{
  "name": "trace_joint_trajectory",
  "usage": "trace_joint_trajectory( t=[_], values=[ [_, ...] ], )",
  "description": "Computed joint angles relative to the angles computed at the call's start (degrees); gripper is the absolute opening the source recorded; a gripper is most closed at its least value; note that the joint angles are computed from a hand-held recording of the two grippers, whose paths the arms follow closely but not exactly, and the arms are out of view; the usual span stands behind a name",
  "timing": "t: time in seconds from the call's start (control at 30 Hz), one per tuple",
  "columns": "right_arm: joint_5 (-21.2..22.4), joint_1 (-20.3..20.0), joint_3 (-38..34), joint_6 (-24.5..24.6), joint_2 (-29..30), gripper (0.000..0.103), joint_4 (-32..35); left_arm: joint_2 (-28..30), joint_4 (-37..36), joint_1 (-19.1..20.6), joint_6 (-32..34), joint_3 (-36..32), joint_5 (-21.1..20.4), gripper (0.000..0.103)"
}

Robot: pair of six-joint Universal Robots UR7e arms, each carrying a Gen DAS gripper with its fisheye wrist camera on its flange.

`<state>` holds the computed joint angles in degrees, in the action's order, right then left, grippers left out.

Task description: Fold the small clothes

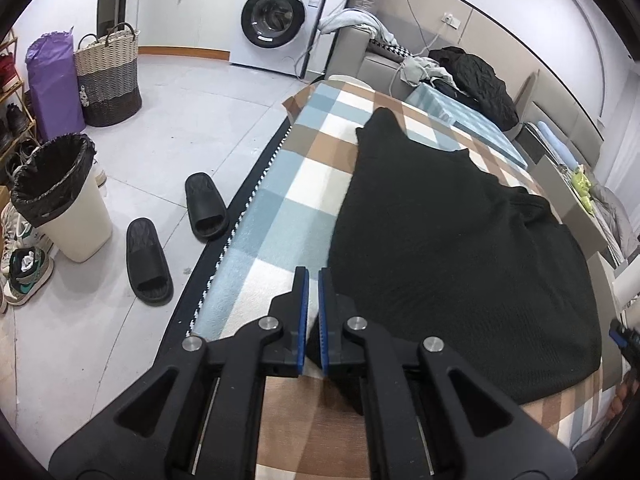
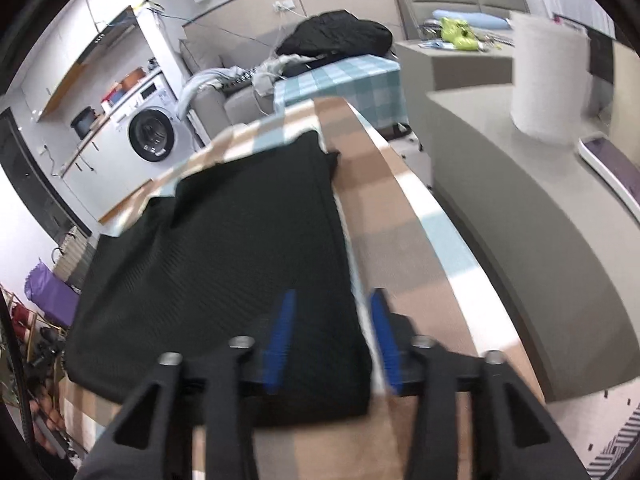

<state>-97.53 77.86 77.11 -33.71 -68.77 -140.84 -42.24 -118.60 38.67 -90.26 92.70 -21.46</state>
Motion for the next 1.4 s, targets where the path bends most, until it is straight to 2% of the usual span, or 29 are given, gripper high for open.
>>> trace_joint_trajectory(
  t=[0.07, 0.1, 0.13, 0.2, 0.23, 0.3, 0.5, 0.53, 0.57, 0.6, 0.63, 0.67, 0.7, 0.73, 0.77, 0.8, 0.83, 0.9, 0.97, 1.0, 1.03, 1.13, 1.2, 1.27, 1.4],
  values=[
    [-0.52, 1.45, -2.52, -0.52, 1.8, 0.051, 1.63, 0.6, -2.7, 0.12, 3.38, -0.75, -0.31, 0.018],
    [-1.84, 2.53, -4.68, -1.09, 3.6, 0.053, 2.4, 0.89, -4.13, 0.16, 4.91, -0.96, -0.15, 0.031],
    [-2.7, 3.25, -6.45, -1.67, 5.15, 0.055, 2.76, 1.3, -5.37, 0.25, 6.49, -1.5, 0.07, 0.048],
    [-4.15, 4.33, -10.31, -2.23, 8.2, 0.056, 3.78, 2.12, -7.1, 0.4, 8.84, -2.69, 0.78, 0.064],
    [-5.42, 4.93, -12.85, -2.2, 10.19, 0.056, 4.52, 2.55, -9.02, 0.49, 10.84, -3.07, 1.03, 0.066],
    [-6.62, 5.62, -18.07, -2.76, 14.11, 0.056, 6.08, 3.47, -12.16, 0.86, 15.25, -4.3, 0.57, 0.066],
    [-14.71, 6.9, -32.79, -4.5, 25.66, 0.055, 7.5, 6.28, -12.95, 2.08, 21.3, -9.13, -0.93, 0.066],
    [-15.75, 7.02, -34.32, -5.68, 27.02, 0.048, 6.92, 6.55, -12.97, 2.24, 21.74, -9.58, -1.22, 0.066],
    [-15.89, 7.0, -35.45, -6.56, 27.76, 0.032, 7.44, 6.81, -13.56, 2.39, 22.47, -9.82, -1.45, 0.066],
    [-15.63, 6.92, -36.0, -7.16, 28.08, 0.021, 7.79, 7.04, -14.06, 2.52, 23.01, -10.02, -1.63, 0.066],
    [-14.72, 6.89, -35.04, -9.39, 27.72, 0.005, 6.18, 7.28, -14.34, 2.67, 23.28, -10.26, -1.78, 0.066],
    [-13.68, 6.87, -34.08, -10.97, 27.22, 0.005, 5.07, 7.4, -14.56, 2.8, 23.45, -10.37, -1.92, 0.066],
    [-10.46, 6.59, -31.91, -12.8, 25.83, 0.005, 3.4, 7.54, -14.37, 2.95, 23.14, -10.62, -2.15, 0.066],
    [-4.84, 5.93, -28.46, -13.75, 23.31, 0.005, 1.03, 7.59, -14.65, 3.07, 23.29, -10.64, -2.25, 0.066],
    [-1.62, 5.43, -27.06, -13.64, 22.18, 0.005, -0.21, 7.55, -15.08, 3.1, 23.45, -10.46, -2.27, 0.066],
    [-0.79, 5.29, -26.34, -12.97, 21.7, 0.004, -1.88, 7.52, -15.35, 3.08, 23.6, -10.31, -2.18, 0.066],
    [-2.37, 5.24, -27.52, -12.02, 22.55, 0.004, -3.22, 7.46, -15.31, 3.06, 23.53, -10.16, -2.03, 0.066],
    [-8.36, 5.69, -32.97, -9.11, 25.6, 0.004, 0.47, 7.23, -15.3, 3.08, 23.1, -9.75, -1.91, 0.066],
    [-11.25, 5.64, -37.51, -6.63, 27.87, 0.005, 5.71, 6.7, -14.67, 3.03, 21.9, -9.04, -2.1, 0.066],
    [-12.16, 5.69, -37.73, -6.49, 28.1, 0.006, 5.79, 6.4, -13.59, 2.93, 20.67, -8.76, -2.05, 0.066],
    [-13.23, 5.82, -37.69, -6.27, 28.15, 0.011, 5.72, 6.11, -12.64, 2.84, 19.68, -8.5, -2.07, 0.066],
    [-11.18, 5.7, -34.11, -3.82, 25.29, 0.025, 6.43, 4.88, -9.99, 2.24, 16.06, -6.91, -2.03, 0.066],
    [-7.9, 5.57, -27.73, -4.49, 21.02, 0.031, 5.57, 4.05, -8.61, 1.73, 13.89, -5.79, -2.33, 0.066],
    [-3.99, 5.29, -18.55, -5.47, 15.15, 0.046, 4.38, 3.56, -8.12, 1.29, 12.69, -4.92, -2.67, 0.066],
    [-1.81, 5.08, -7.52, -7.34, 8.28, 0.048, 5.6, 3.68, -8.5, 0.62, 12.79, -4.22, -4.06, 0.066]
  ],
)
